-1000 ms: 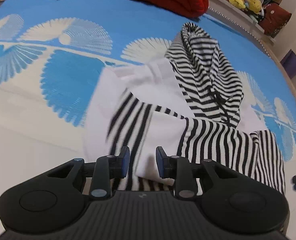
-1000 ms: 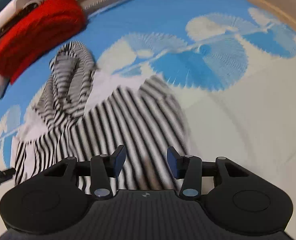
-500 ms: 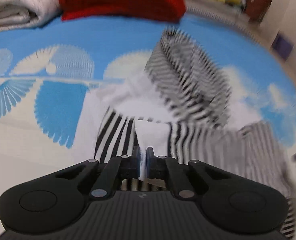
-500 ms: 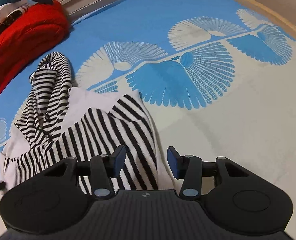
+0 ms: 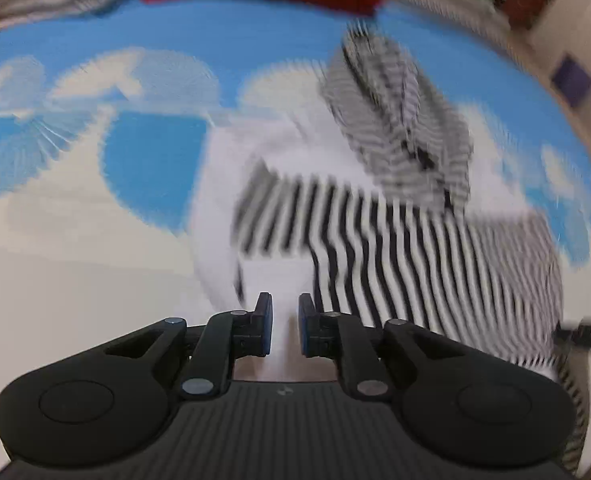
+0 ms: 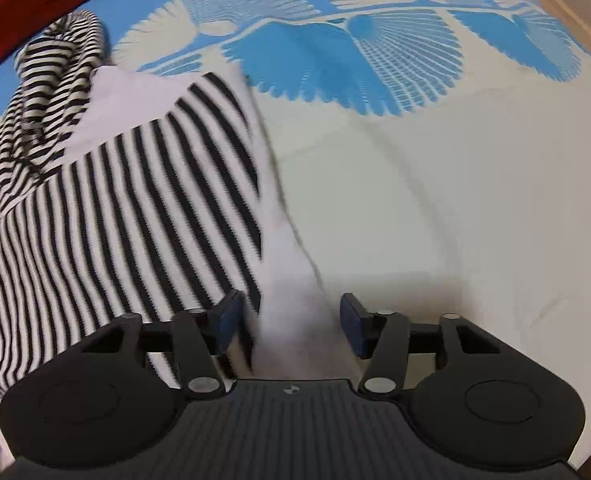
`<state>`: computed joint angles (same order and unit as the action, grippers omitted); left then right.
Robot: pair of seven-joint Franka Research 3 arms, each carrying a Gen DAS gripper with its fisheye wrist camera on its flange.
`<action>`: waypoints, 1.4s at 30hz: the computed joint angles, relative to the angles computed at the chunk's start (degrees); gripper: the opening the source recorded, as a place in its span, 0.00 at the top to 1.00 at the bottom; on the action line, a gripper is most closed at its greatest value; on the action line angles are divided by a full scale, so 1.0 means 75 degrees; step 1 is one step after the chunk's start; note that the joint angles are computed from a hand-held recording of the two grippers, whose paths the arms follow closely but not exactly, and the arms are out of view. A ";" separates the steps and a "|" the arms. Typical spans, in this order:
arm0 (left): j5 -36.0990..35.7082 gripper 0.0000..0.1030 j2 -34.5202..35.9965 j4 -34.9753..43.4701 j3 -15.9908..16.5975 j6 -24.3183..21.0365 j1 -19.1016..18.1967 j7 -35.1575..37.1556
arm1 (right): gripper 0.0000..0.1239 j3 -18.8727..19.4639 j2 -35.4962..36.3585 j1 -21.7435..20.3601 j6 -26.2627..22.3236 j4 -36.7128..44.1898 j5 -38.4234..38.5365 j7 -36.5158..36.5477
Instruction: Fold small clothes
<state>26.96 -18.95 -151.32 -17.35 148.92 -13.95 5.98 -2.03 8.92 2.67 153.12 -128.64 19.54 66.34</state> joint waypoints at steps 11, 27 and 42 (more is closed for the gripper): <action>-0.0009 0.65 0.1044 0.0456 0.0099 -0.0162 -0.0082 0.0558 | 0.54 0.0057 -0.0121 0.0161 -0.0286 -0.0116 0.0082 -0.0875; 0.0811 0.54 0.1227 0.1124 0.0055 -0.1128 -0.0203 0.0137 | 0.56 0.0382 -0.0895 0.0403 0.0790 -0.0523 0.2653 -0.3450; 0.2934 0.57 0.0797 0.1316 -0.0282 -0.1668 0.0055 -0.2184 | 0.60 0.0279 -0.1084 0.0568 0.0327 -0.0428 0.3072 -0.3809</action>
<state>48.96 -12.97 -141.45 -19.46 136.41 -13.54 -10.39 0.06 0.79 6.93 155.57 -131.85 42.59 37.77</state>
